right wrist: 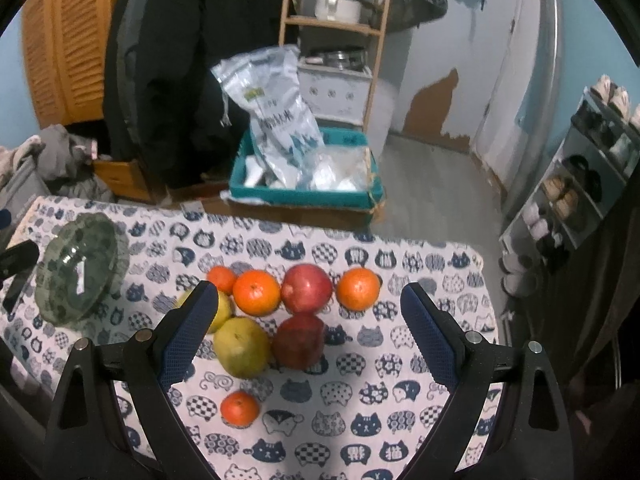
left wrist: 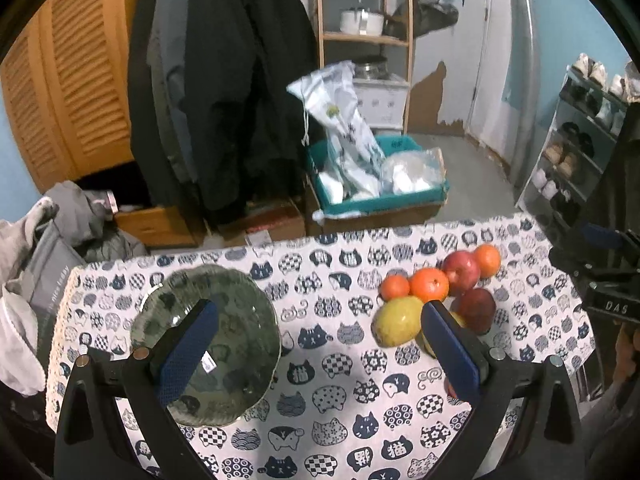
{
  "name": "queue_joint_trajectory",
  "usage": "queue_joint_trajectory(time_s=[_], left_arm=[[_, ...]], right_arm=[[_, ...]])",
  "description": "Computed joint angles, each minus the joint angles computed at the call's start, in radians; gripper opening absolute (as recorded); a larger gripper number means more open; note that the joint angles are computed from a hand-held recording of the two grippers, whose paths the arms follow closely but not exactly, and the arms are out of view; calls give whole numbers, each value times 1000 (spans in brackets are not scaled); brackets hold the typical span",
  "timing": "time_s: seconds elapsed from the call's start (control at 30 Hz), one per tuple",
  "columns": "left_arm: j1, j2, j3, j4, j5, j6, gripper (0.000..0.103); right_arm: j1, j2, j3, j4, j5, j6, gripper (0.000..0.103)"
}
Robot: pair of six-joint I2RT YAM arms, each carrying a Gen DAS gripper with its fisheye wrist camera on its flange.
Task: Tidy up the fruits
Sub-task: 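Move the left tool to the yellow mango while the right tool approaches a red apple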
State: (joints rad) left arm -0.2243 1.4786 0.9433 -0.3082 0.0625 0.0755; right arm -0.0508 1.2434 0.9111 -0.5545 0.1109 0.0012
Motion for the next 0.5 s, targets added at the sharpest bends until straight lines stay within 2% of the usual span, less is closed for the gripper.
queue_joint_trajectory(time_s=[0.5], left_arm=[[-70,278,93,7,-42,-21,102]], right_arm=[[-72,258,-18,68,-40,30,92]])
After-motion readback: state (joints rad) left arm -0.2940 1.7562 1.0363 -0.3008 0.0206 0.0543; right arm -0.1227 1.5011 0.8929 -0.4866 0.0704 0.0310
